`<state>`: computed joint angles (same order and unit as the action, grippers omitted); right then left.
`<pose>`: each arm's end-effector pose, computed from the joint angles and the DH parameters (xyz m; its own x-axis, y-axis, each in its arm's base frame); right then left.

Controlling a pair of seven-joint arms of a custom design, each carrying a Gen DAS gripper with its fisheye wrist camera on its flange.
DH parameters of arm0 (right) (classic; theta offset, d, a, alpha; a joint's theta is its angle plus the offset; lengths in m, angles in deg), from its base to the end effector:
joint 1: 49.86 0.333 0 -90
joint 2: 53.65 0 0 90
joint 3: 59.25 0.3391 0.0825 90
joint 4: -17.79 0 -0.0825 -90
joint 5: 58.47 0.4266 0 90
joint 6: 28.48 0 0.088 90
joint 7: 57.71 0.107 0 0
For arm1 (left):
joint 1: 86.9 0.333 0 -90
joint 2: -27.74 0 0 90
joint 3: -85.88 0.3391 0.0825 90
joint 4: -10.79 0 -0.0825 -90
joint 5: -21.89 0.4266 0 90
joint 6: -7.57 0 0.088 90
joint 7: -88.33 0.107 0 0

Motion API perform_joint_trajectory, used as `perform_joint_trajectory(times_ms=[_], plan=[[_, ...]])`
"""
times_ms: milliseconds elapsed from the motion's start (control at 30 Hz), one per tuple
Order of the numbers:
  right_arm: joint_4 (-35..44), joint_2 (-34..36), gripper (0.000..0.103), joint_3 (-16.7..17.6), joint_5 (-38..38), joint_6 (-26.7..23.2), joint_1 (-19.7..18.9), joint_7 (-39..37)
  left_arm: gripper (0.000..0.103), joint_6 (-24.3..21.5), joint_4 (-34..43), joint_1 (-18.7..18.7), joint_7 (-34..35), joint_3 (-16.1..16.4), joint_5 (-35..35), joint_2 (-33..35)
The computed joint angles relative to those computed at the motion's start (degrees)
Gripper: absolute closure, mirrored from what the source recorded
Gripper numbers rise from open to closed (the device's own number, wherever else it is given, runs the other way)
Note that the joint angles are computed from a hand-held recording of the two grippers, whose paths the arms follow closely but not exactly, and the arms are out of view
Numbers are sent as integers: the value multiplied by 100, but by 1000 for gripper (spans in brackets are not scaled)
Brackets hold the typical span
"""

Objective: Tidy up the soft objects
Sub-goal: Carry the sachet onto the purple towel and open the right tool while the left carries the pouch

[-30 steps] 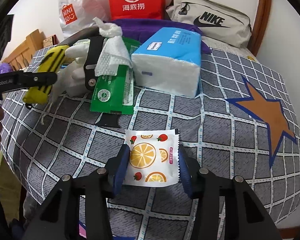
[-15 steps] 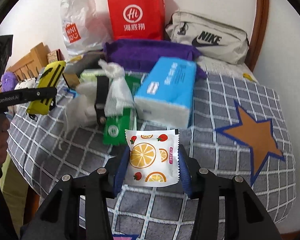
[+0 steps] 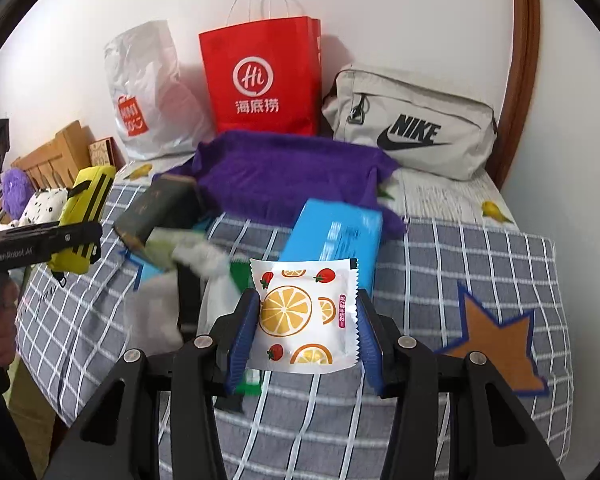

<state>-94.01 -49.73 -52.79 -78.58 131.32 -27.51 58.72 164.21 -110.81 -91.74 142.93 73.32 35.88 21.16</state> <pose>0.5733 0.3312 0.5371 0.3207 -0.9470 -0.0170 -0.6670 -0.2131 -0.7140 0.5699 -0.1931 0.5491 0.0529 -0.9844 0.1680 -0.7396 -0.1516 -0.6557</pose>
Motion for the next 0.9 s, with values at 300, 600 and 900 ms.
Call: perform_joint_trajectory(times_ms=[300, 600, 900], plan=[[1121, 727, 56, -47, 162, -314, -24, -348, 42, -312, 986, -93, 108, 180, 282, 696], [2535, 1690, 56, -56, 701, -712, -92, -907, 42, -608, 2139, -300, 624, 490, 128, 1566], [4432, 2927, 56, -118, 1039, -1290, -80, -1401, 42, -1103, 3431, -394, 1095, 726, -266, 2561]])
